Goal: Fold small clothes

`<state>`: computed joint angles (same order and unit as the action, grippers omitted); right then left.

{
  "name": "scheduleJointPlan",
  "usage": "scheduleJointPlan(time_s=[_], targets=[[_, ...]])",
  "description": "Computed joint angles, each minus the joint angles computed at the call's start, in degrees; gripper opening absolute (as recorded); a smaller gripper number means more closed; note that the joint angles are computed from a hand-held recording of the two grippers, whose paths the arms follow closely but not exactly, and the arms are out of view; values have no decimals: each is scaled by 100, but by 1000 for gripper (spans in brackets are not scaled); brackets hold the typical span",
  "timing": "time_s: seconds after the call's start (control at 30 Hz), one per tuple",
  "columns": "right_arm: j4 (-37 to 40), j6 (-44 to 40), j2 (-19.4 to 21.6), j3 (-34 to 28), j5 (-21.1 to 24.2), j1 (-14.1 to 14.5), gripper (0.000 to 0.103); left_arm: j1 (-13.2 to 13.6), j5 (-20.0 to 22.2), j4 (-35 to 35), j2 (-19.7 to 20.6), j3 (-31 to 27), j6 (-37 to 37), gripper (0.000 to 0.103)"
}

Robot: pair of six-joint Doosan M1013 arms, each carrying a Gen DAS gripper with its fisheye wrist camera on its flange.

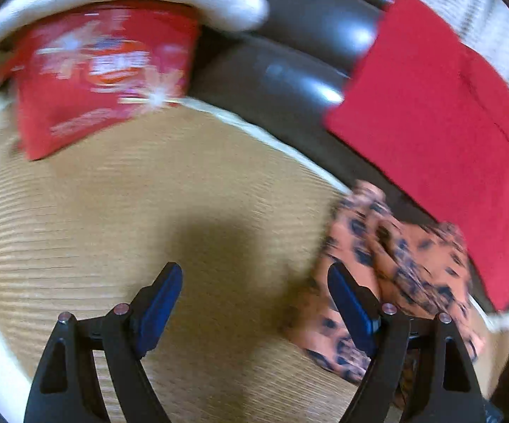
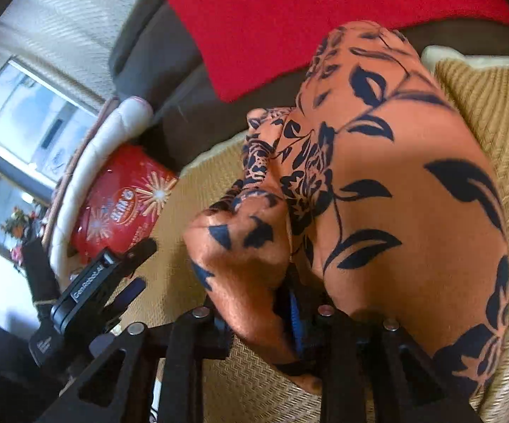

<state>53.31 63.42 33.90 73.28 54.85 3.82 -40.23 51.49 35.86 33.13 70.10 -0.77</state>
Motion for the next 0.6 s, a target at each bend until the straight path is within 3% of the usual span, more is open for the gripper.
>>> scheduleJointPlan(time_s=[0.07,0.1,0.13,0.17,0.2,0.27,0.37,0.43,0.5,0.57,0.6], targets=[[453,-452,-69,96,316,-191,35,28,-449,-282,4,5,371,85],[701,-674,-125,213,360,-234,48,33,-683,-379,-5,27,453,85],[1010,-944,-173,312,385,-309,83,48,-903,-477,-5,35,571,85],[1358,-1257,-254,468,281,-392,95,46,-1051,-570,2,24,699,85],[1558,-1384,-278,468,197,-455,100,41,-1163,-671,16,-4,847,85],[2243,-1916,-436,767,-28,-625,100,34,-1340,-850,32,-25,1100,85],[2277,-1794,-523,911,-269,-830,95,23,-1418,-1246,64,-66,1469,85],[1960,-1540,-485,893,-432,-888,68,36,-1510,-1665,69,-29,1724,85],[1376,-895,-328,677,-478,-775,54,34,-1635,-2002,59,44,1850,84],[960,-451,-178,474,-436,-681,53,59,-1962,-2443,31,166,2053,82],[805,-332,-156,426,-457,-631,53,75,-2136,-2665,17,219,2207,72]])
